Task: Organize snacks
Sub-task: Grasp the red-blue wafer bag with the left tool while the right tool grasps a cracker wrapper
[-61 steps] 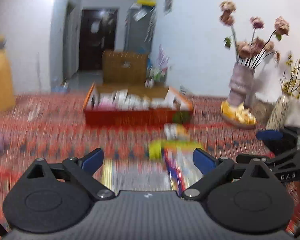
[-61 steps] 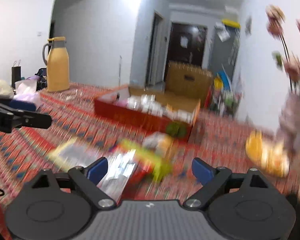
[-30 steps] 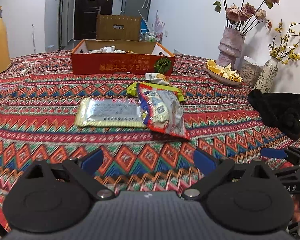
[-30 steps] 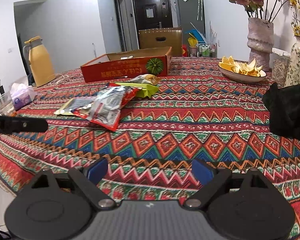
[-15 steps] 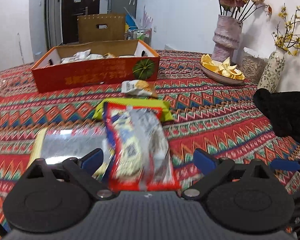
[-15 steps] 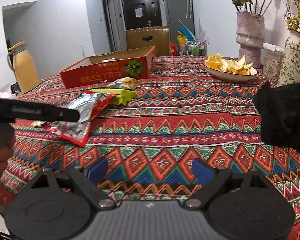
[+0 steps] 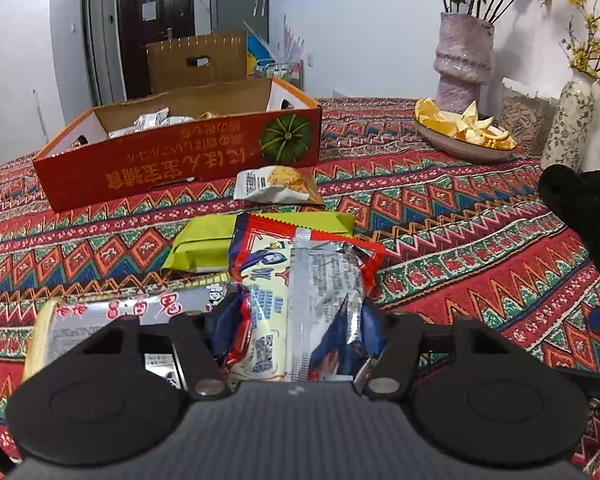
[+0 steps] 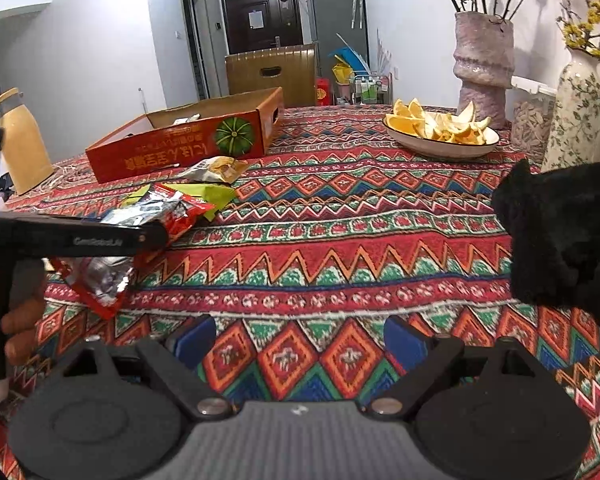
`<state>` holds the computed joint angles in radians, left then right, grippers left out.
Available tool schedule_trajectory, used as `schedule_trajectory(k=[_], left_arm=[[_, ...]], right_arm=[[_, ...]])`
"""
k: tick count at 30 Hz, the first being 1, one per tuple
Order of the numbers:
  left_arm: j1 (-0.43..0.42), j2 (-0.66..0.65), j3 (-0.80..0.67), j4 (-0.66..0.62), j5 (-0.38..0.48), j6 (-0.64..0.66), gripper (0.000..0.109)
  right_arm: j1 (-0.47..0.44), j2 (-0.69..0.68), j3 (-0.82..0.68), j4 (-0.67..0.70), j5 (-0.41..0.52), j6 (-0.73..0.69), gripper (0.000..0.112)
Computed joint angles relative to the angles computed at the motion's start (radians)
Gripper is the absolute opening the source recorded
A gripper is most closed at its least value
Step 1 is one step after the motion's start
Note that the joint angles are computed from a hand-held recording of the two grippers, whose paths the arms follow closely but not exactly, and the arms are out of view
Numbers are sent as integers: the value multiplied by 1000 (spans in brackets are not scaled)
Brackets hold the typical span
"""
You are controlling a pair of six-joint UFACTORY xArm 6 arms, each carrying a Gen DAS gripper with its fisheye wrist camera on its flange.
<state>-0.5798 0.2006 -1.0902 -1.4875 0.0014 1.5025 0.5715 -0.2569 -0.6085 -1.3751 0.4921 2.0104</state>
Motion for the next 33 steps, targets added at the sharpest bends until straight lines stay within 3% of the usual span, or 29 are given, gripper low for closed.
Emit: schedule_trajectory(k=[6, 12, 16, 21, 25, 33], left_arm=[[91, -105, 28, -223, 139, 193, 61], [201, -100, 15, -166, 167, 109, 61], [271, -51, -27, -145, 167, 59, 61], [368, 6, -75, -73, 225, -90, 61], [417, 43, -112, -64, 263, -154, 61], [451, 70, -129, -15, 322, -233, 61]], right_arm=[[-38, 76, -100, -8, -15, -95, 91], [-132, 239, -295, -104, -144, -126, 90], [-174, 391, -472, -69, -191, -262, 90], [-211, 587, -693, 128, -241, -553, 89], [-220, 727, -848, 334, -226, -753, 89], [-234, 870, -1007, 538, -230, -1006, 88]])
